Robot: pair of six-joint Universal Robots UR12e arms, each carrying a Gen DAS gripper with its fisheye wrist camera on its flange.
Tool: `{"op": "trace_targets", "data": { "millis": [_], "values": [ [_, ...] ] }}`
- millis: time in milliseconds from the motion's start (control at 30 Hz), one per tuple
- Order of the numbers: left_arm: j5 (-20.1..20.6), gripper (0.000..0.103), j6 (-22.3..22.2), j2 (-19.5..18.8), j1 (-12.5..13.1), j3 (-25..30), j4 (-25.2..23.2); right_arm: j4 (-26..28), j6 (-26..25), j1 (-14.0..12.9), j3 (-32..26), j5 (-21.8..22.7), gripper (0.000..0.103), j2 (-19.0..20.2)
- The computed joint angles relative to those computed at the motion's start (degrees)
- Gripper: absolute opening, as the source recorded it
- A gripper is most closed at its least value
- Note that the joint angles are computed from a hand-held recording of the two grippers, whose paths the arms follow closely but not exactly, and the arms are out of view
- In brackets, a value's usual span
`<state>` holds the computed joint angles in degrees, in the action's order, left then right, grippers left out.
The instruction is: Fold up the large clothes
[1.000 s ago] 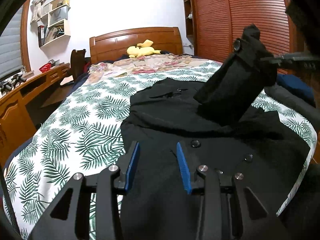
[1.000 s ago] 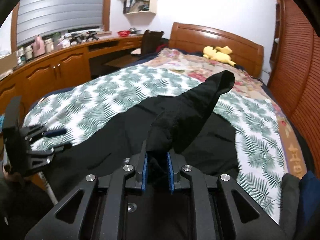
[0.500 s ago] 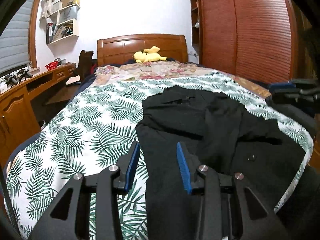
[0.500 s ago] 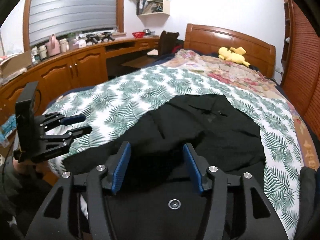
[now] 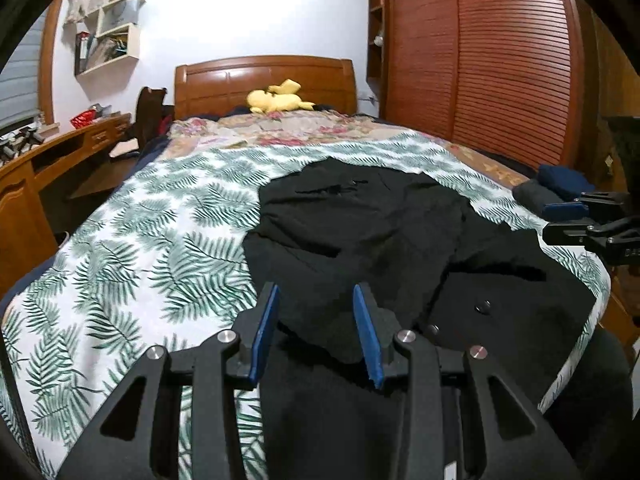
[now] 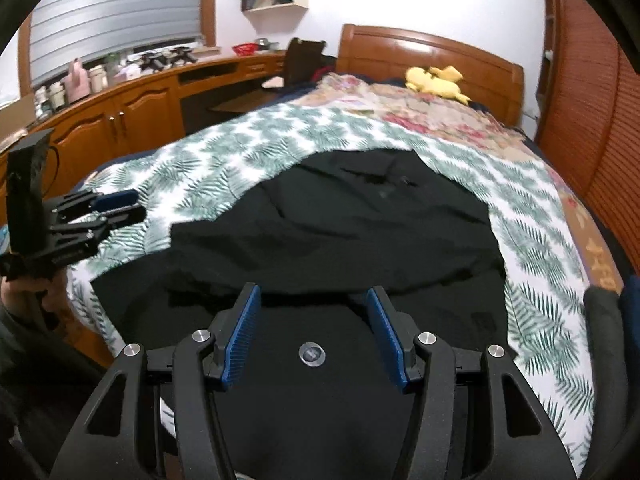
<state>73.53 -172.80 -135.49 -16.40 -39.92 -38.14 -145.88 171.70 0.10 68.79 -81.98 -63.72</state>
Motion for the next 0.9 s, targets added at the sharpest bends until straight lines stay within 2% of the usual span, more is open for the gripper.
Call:
{"op": "trace_targets", "data": {
  "millis": [500,633,900],
  "values": [
    [-1.19,0.037,2.46,0.35,-1.81,-1.05,-6.36,-1.13,4.78,-3.73,9.19,-2.2,0.056,-4.58],
    [-0.91,0.037,2.82,0.8,-2.2,-1.74,-7.11,-1.26,5.29,-4.75,10.92,-2.68,0.056,-5.43],
    [2.34,0.041,2.5,3.41,-2.9,-5.81,-5.06,-2.34,6.07,-7.73,15.29,-0.37,0.056,-7.26]
  ]
}}
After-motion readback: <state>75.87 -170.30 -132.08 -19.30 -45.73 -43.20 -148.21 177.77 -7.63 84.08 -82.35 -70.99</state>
